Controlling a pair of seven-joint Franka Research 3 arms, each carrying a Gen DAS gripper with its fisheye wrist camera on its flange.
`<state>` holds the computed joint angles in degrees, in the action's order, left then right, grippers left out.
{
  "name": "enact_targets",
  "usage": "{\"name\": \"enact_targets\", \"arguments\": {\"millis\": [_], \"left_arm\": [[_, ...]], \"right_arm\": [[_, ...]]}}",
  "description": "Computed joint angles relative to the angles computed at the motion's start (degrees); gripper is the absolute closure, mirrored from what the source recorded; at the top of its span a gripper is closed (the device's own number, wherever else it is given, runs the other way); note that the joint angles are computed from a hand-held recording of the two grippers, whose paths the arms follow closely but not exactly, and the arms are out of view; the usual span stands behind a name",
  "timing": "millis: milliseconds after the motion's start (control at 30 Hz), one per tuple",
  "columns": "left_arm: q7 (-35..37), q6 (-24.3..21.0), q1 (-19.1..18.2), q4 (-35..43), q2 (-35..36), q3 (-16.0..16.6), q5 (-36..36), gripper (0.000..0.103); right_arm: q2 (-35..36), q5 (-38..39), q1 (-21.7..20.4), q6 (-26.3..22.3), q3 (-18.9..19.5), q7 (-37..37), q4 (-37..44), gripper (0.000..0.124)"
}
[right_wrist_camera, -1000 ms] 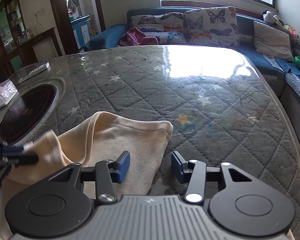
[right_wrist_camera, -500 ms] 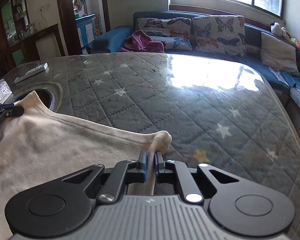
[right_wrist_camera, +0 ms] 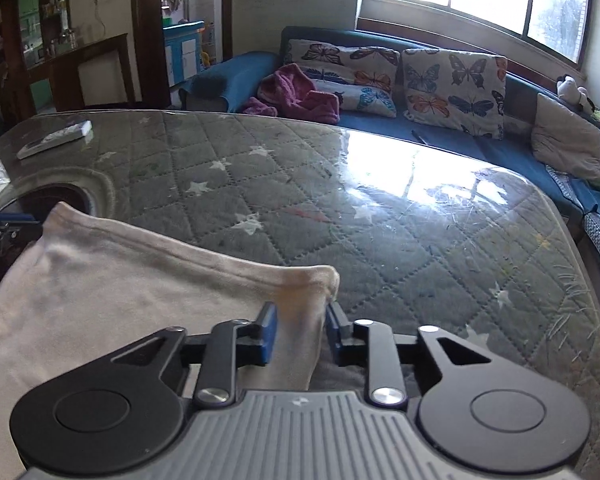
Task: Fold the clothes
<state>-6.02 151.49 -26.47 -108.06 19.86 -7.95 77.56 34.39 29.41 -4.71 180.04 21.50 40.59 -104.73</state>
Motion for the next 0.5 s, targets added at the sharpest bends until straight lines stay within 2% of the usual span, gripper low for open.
{"name": "enact_targets", "arguments": {"millis": [67, 133, 233, 400, 500], "left_arm": [[-3.32, 1.19, -0.10, -1.91, -2.44, 0.12, 2.24, 0.068], [-7.45, 2.27, 0.28, -4.39, -5.37, -0.34, 4.65, 0.067], [-13.65, 3.51, 1.45, -8.96, -10.26, -1.92, 7.91, 0.061], [-20.54, 0.95, 3.17, -18.92, -19.58, -5.94, 9.37, 0.060], [-22.03, -1.83, 4.07, -25.25, -25.43, -8.28, 6.31, 0.058]], "right_arm": [[-1.52, 0.48, -3.57, 0.22, 3.95, -2.82, -2.90, 0.087], [-3.12, 1.63, -7.41, 0.86, 8.43, -5.83, -6.28, 0.078], [-5.22, 4.24, -14.24, 0.95, 16.16, -10.81, -11.39, 0.073], [-7.74, 9.35, -22.22, 1.55, 26.21, -18.99, -18.52, 0.066], [-8.68, 11.68, -26.86, 2.37, 32.28, -23.16, -22.43, 0.061]]}}
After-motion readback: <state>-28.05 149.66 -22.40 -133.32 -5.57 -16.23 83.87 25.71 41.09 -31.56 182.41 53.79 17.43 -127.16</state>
